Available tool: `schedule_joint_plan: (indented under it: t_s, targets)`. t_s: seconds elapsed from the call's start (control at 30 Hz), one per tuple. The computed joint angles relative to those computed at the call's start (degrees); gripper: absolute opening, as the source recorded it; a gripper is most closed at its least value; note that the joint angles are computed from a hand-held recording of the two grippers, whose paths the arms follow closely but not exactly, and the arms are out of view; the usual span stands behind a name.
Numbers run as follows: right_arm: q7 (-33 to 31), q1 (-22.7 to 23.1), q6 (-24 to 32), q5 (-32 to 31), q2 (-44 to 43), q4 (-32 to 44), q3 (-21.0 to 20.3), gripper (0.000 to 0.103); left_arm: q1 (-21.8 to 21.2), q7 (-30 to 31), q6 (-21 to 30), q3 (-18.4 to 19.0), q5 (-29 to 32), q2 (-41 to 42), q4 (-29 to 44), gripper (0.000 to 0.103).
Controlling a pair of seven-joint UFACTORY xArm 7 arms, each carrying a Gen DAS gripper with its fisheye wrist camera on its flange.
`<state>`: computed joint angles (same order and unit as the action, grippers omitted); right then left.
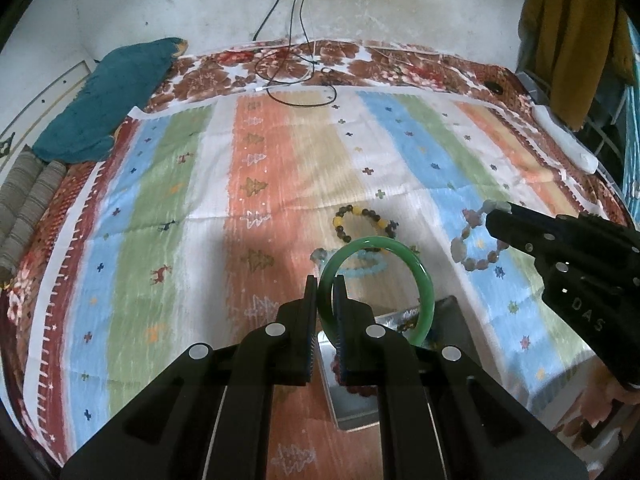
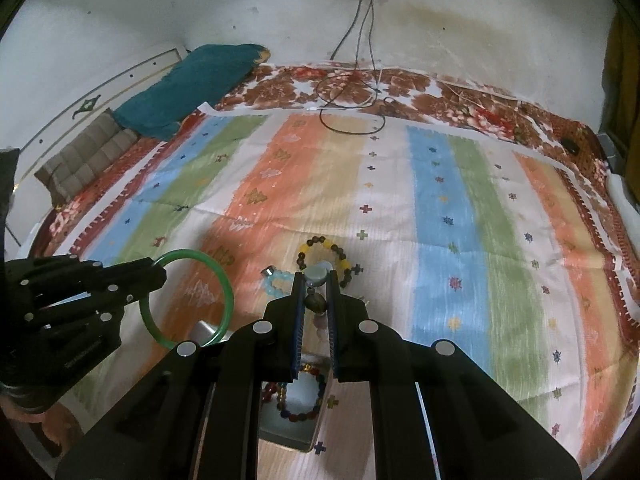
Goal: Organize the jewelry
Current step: 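Lift both held bracelets and carry them over the silver tin, then lower both bracelets into the tin and open both tools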
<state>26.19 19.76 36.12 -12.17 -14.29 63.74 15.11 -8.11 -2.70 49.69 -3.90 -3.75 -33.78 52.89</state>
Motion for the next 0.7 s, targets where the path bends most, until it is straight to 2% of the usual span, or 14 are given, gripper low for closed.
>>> schedule_joint_plan:
  t_s: [0.57,0.7]
  targets:
    - [-4.85,2.69,0.39,7.66,-6.85,-5.96,-0.08,0.011,-1.06,0.03,1.16,-0.84,0.39,-6.86,-4.6,0.007]
    - [-5.55,2.84,0.86,9.06,-6.94,-6.06,-0.22,0.012,-2.18,0.84,3.43,0.3,-1.54,-5.91,-4.01,0.01]
